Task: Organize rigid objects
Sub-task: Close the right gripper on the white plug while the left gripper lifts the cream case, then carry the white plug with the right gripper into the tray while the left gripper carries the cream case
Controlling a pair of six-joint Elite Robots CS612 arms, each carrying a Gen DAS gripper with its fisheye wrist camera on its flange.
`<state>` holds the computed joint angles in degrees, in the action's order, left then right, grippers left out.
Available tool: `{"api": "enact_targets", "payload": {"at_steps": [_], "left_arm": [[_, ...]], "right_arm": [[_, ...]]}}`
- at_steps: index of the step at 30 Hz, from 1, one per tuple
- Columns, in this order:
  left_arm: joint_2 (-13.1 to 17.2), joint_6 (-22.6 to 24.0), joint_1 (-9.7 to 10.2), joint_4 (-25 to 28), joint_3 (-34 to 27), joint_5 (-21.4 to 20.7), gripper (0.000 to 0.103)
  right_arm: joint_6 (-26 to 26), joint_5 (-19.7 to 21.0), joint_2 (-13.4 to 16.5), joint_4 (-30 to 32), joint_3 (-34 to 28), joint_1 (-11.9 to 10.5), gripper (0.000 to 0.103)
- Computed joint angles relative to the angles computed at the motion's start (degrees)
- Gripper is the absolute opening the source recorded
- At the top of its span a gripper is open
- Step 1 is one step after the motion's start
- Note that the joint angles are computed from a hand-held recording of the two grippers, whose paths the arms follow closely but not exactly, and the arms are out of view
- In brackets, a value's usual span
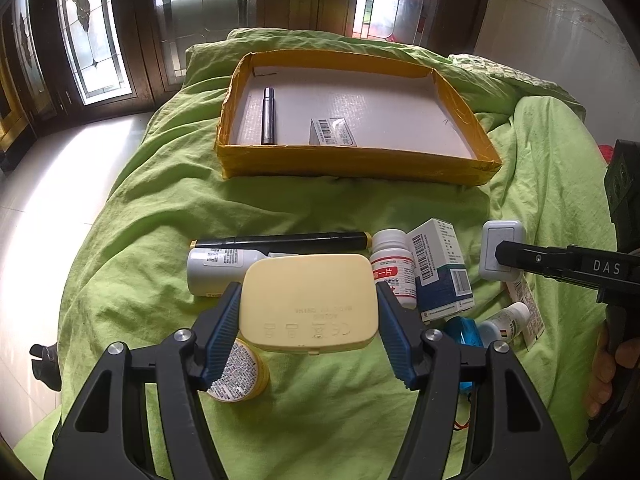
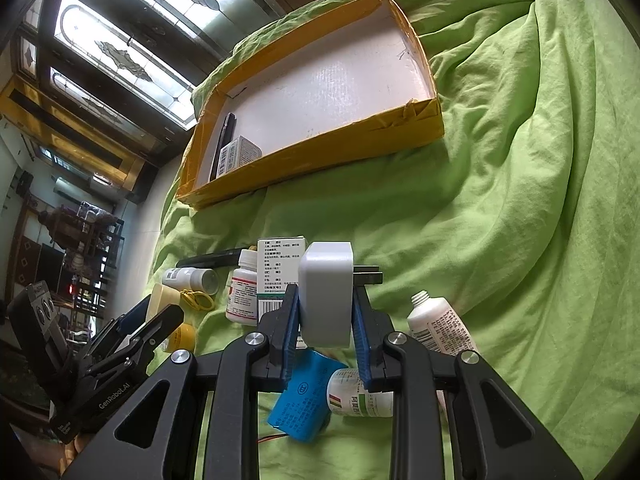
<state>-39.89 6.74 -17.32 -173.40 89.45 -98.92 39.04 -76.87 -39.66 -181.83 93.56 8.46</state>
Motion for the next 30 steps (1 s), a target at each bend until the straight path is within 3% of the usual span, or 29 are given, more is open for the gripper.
{"api": "enact_targets", "payload": {"at_steps": [13, 30], "left_arm": [[-0.7, 1.2, -0.97, -0.3, -0.2, 1.4, 0.064], [0.9, 0.8, -1.81, 3.0, -8.1, -3.8, 0.064]], "right_arm": [[-0.4, -0.9, -0.5, -1.7, 0.4, 0.1, 0.022], [-2.6, -1.0, -1.8, -2.9, -1.6, -1.3, 0.022]]}}
